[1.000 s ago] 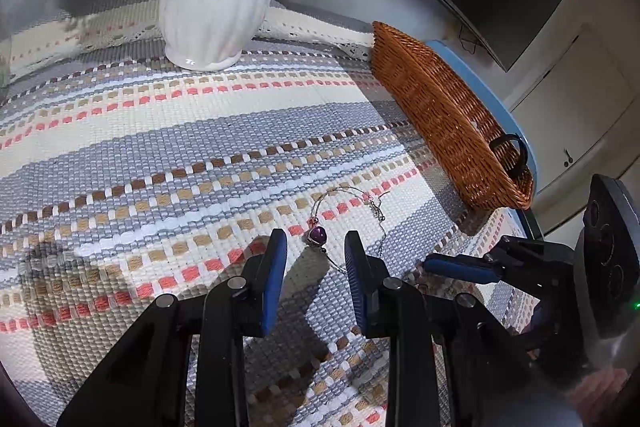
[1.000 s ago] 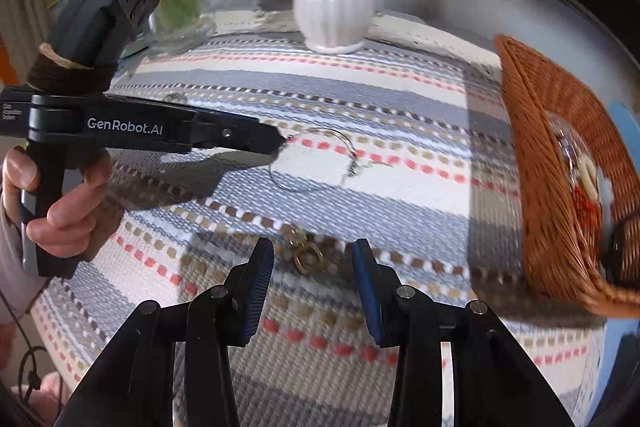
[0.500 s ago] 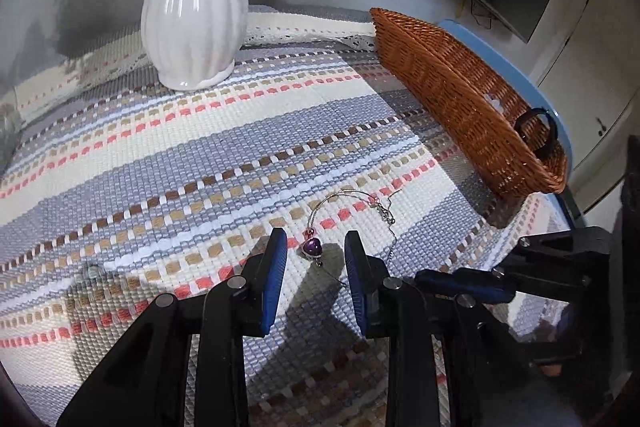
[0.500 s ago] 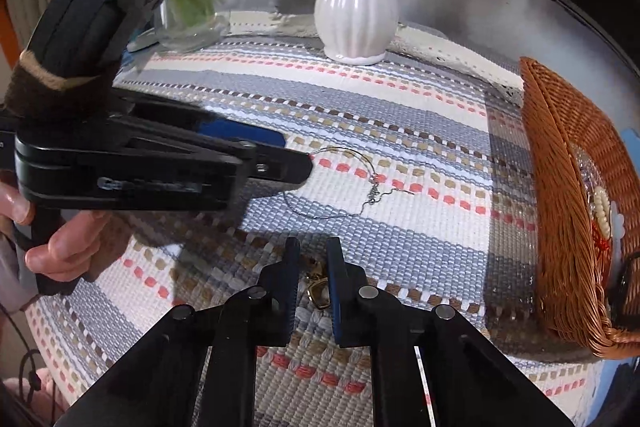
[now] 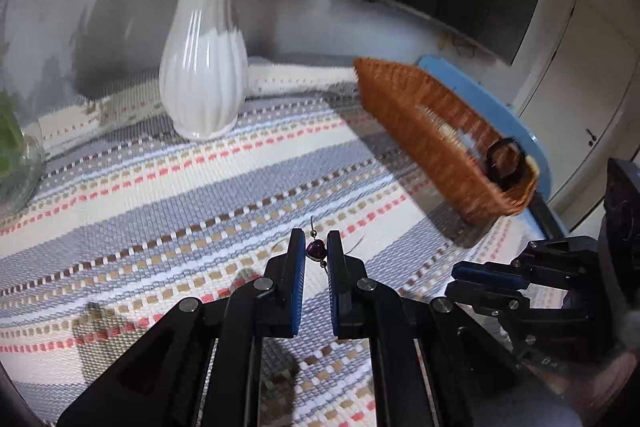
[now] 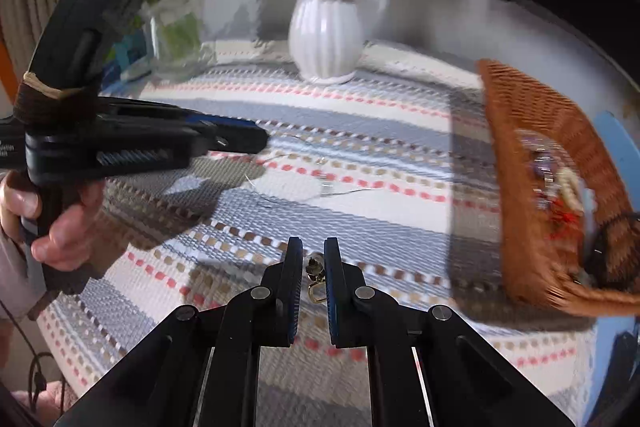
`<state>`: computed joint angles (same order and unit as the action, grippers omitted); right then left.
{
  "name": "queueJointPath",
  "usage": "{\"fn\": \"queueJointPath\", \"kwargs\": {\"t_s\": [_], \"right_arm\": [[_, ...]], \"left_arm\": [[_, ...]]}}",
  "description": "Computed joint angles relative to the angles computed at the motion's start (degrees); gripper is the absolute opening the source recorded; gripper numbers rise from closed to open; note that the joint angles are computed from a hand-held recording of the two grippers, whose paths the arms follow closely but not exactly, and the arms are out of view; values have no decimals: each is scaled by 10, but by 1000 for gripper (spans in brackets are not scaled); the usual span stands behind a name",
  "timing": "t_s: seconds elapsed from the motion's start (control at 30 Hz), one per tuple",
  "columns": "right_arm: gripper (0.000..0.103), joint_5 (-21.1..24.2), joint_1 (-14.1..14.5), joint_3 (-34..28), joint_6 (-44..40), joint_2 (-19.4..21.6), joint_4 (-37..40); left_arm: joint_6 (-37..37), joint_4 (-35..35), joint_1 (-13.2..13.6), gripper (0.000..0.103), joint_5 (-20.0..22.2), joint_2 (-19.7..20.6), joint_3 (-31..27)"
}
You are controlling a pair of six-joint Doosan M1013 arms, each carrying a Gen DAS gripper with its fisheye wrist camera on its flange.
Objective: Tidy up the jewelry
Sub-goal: 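Carry the earring and gold charm into the basket and open both tools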
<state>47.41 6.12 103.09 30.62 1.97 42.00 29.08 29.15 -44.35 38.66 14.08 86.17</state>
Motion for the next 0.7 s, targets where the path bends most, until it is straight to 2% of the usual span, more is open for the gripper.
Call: {"fn": "queueJointPath", "kwargs": {"t_s": [0.23, 0.4, 0.57, 0.7], "right_arm": [[11, 16, -52, -8, -19, -28, 70], [11, 0, -87, -34, 7, -30, 106], [11, -26, -102, -92, 105, 12, 77], [11, -18, -103, -155, 206, 69, 19]], "left_arm": [[2, 55, -17, 9, 0, -4, -35], [52, 50, -15, 9, -14, 16, -93], [126, -3, -2, 9, -41, 58, -167], [202, -85, 15, 9, -55, 112, -240]]}}
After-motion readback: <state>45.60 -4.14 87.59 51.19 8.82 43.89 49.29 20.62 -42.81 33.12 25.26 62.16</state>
